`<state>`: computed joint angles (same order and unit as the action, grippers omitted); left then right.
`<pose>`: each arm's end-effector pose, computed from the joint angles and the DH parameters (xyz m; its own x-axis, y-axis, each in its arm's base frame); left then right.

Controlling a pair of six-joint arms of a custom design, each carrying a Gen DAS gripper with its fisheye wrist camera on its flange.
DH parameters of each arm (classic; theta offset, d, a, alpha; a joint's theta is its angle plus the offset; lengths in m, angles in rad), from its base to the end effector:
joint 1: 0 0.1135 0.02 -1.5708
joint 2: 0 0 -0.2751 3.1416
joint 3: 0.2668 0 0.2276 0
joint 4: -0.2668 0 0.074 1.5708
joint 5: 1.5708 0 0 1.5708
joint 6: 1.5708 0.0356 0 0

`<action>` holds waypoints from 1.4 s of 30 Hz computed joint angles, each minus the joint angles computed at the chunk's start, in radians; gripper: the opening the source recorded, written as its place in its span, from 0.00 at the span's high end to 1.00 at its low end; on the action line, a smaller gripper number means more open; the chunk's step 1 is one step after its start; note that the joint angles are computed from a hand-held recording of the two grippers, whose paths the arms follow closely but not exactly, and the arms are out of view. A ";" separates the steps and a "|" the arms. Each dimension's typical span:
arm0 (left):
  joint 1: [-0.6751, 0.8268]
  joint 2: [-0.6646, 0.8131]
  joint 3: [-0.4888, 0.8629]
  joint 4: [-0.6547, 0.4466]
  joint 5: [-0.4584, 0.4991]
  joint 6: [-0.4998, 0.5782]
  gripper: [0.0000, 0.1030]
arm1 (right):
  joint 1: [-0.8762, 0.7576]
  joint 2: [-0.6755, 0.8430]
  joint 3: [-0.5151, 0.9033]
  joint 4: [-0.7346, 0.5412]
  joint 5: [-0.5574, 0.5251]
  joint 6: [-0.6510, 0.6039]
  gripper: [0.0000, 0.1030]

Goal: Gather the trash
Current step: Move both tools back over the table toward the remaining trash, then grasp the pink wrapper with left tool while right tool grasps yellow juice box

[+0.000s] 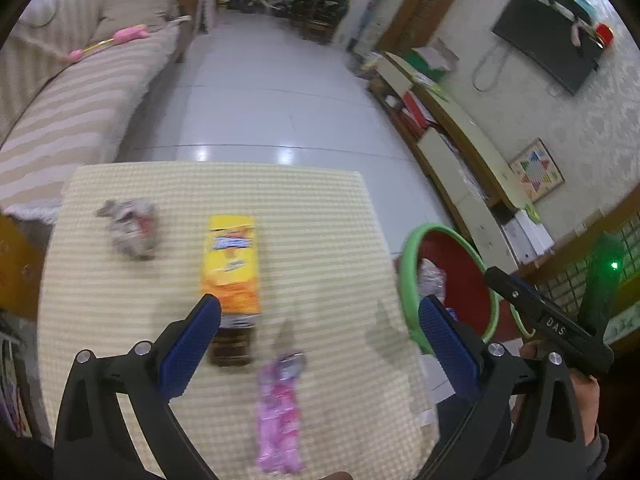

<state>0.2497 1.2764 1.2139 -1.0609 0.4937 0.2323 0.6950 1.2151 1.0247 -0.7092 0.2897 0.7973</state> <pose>0.2063 0.0352 0.3280 -0.8545 -0.0087 -0.5194 0.1827 0.9309 -0.3162 0.1742 0.1320 0.3041 -0.7616 0.2577 -0.5946 0.0969 0.9525 0.2887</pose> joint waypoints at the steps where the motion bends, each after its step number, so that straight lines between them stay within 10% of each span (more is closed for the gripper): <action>1: 0.050 0.002 0.001 -0.017 0.017 0.038 0.08 | 0.028 0.029 0.016 0.007 0.008 0.011 0.05; 13: 0.272 -0.015 -0.239 -0.112 0.011 0.379 0.08 | 0.208 0.258 0.168 0.019 0.043 0.070 0.05; 23: 0.050 -0.041 -0.584 0.171 -0.092 0.169 0.11 | 0.232 0.294 0.215 -0.022 0.049 0.064 0.05; 29: -0.105 -0.039 -0.665 0.304 -0.180 0.048 0.31 | 0.223 0.303 0.211 -0.017 0.037 0.058 0.05; 33: -0.108 -0.033 -0.645 0.304 -0.189 0.055 0.69 | 0.220 0.323 0.215 -0.003 0.025 0.055 0.05; 42: 0.164 0.057 -0.507 0.230 -0.145 0.234 0.76 | 0.240 0.439 0.298 0.033 -0.009 0.035 0.05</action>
<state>0.4134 1.3330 0.7064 -0.8304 0.3489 0.4660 0.9347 1.6543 1.3229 -0.6760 0.2808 0.8319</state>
